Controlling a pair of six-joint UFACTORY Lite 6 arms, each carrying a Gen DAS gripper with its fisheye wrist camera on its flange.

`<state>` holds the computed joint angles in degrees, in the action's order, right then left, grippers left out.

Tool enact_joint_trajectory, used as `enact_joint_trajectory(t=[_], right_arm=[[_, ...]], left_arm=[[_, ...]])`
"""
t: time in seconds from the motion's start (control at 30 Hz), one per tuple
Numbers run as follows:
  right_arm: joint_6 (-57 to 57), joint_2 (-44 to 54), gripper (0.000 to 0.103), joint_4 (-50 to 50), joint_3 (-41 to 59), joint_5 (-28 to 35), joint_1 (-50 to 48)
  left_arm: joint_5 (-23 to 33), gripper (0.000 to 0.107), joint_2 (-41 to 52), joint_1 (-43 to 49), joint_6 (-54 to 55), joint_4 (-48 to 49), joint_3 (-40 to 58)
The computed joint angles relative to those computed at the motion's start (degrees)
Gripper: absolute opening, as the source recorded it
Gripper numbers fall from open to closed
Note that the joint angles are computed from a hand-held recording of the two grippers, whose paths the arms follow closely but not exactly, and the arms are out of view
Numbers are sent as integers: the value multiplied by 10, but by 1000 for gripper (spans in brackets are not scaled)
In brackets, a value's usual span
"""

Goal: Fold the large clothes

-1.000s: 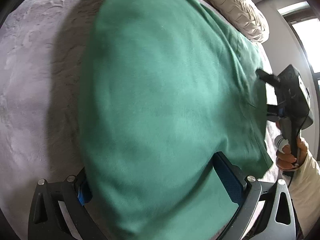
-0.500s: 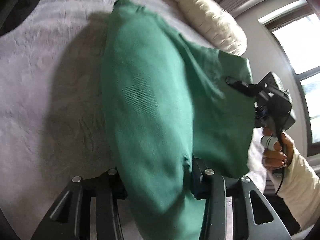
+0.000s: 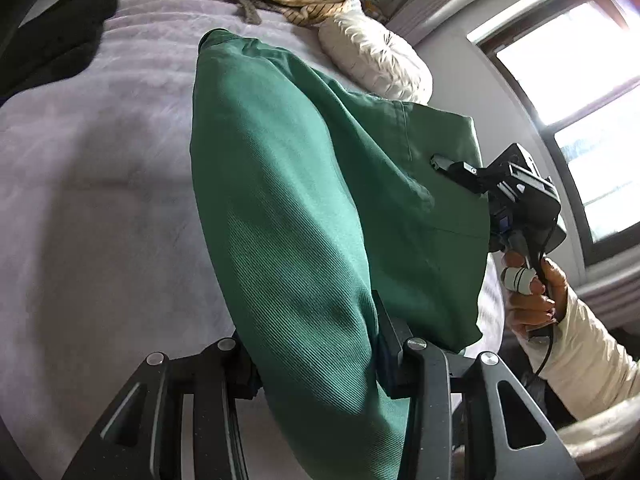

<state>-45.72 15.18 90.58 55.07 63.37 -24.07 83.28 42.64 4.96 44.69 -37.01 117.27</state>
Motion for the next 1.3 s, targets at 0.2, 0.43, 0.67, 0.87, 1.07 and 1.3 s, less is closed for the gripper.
enact_joint_trajectory(t=[0.2,0.43,0.67,0.87,1.07,1.3], right_arm=[[-78,-114,19,204,-215,-69,177],[-175,-16,20,455,-270,-92,336],[123,-154,59,98,-203,-388,334],[437,-149,35,-260,-114,-435,373],[557,-9,3,-452,-49,-448,370],[406,-30,4,-310,-107,-442,329]], left_arm=[[14,44,-84,106,105,86,-146],[-94,58,-49,180,114,199,-243],[-43,64,-40,230,150,152,-114],[-105,87,3,213,114,117,-49],[-297,88,-102,141,119,196,-293],[-304,89,-125,151,144,214,-304]])
